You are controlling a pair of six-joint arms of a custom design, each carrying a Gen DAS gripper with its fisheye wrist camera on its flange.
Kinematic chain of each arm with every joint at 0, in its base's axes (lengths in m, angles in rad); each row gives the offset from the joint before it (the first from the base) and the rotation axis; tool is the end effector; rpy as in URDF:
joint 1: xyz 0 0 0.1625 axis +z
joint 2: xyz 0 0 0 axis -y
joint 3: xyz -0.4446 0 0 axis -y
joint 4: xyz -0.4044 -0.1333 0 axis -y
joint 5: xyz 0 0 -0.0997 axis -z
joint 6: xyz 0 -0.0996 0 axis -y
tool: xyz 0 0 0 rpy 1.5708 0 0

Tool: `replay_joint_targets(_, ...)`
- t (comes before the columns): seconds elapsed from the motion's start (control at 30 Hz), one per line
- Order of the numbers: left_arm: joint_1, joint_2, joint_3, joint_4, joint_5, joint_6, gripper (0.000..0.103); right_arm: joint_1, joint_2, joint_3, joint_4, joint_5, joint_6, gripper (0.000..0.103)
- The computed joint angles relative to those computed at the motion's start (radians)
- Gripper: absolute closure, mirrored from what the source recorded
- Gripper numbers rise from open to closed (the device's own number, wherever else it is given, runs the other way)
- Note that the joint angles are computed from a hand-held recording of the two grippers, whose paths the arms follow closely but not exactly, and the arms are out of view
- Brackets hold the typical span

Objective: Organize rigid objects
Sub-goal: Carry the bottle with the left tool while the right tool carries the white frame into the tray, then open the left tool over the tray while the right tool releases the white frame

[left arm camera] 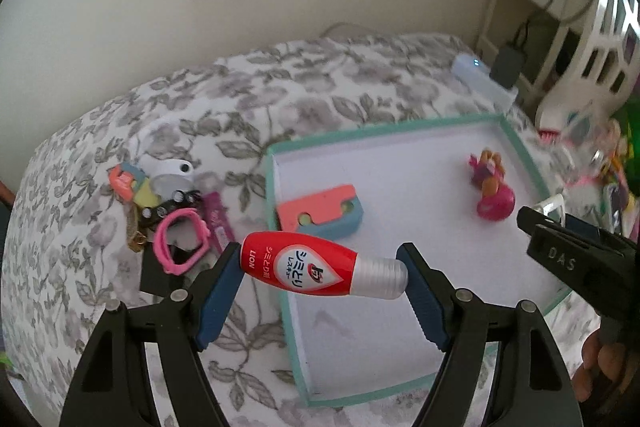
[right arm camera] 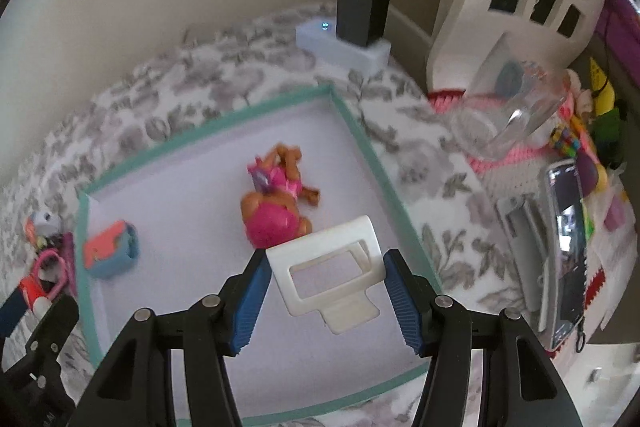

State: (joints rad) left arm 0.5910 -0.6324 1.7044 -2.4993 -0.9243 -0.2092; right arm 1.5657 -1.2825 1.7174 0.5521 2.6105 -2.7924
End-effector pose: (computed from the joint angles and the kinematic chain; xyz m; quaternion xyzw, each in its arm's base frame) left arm -0.4232 -0.5168 -0.0228 0.3766 0.8679 -0.1211 0.3005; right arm 0.0452 -0.4380 0.3213 -0.2872 -0.7930 0.3275 0.4260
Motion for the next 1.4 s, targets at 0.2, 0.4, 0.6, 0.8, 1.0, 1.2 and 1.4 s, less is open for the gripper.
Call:
replay_joint_targets(0.2,-0.005,0.043,-0.010,0.031,0.016,0.011,0.024,-0.038,0.060,-0.015,0.062,-0.023,0.043,0.042)
replay_joint_targets(0.4,-0.016,0.081,-0.022,0.083,0.043,0.026,0.024,-0.039,0.084,-0.024,0.085,-0.006,0.047,0.042)
replay_joint_targets(0.6,-0.011,0.109,-0.035,0.144,0.044,0.003,0.024,-0.040,0.079,-0.025,0.088,-0.004,0.044,0.042)
replay_joint_targets(0.8,-0.010,0.112,-0.028,0.126,0.044,0.008,0.024,-0.040,0.079,-0.029,0.093,0.002,0.036,0.042)
replay_joint_targets(1.0,-0.017,0.110,-0.018,0.107,0.054,0.023,0.024,-0.037,0.088,-0.040,0.103,0.011,0.021,0.034)
replay_joint_targets(1.2,-0.016,0.103,-0.016,0.087,0.048,0.028,0.023,-0.021,0.095,-0.048,0.096,0.027,-0.004,0.029)
replay_joint_targets(1.4,-0.015,0.080,-0.011,0.052,0.042,0.020,0.023,0.012,0.062,-0.032,0.005,0.066,-0.075,0.012)
